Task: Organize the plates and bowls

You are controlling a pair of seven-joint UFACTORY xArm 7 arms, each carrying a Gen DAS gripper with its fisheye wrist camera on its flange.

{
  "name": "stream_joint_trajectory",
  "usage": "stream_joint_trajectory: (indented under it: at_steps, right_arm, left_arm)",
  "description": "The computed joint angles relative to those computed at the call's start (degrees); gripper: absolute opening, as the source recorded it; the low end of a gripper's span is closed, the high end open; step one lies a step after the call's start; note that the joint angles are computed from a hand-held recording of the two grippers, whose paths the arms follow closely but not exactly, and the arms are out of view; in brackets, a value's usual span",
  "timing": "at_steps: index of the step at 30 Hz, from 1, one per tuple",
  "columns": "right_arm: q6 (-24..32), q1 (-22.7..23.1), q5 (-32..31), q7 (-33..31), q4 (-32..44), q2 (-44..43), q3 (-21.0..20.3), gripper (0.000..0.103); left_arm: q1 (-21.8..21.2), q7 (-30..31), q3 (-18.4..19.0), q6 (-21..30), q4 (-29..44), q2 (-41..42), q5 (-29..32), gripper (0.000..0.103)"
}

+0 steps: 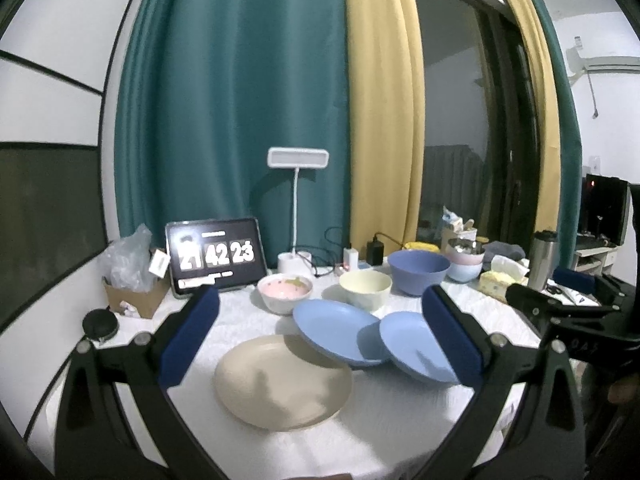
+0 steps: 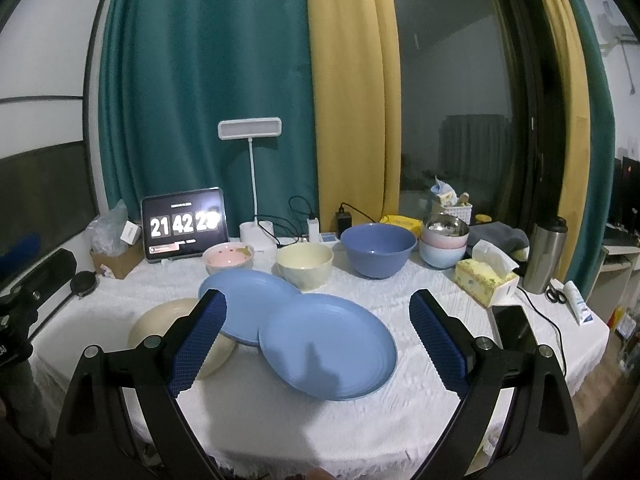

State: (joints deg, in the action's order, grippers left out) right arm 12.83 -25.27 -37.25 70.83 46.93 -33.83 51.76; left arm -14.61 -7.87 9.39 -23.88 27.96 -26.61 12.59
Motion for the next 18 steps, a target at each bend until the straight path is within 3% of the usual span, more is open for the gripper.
stream_joint_trajectory:
  at_steps: [8,18]
  right_arm:
    - [0.5,0.1,-1.1,0.5,0.3,4.6,-0.9,0.096]
    - [2.0,1.6,-7.5,5.0,1.0,14.8,-4.7,0.096]
  left_arm:
    - [-0.3,0.1,-1.3,3.9,3.4,4.7,-0.8,0.102]
    - [-2.2,1.2,-2.9,10.5,11.6,14.5,-2.4,0.101]
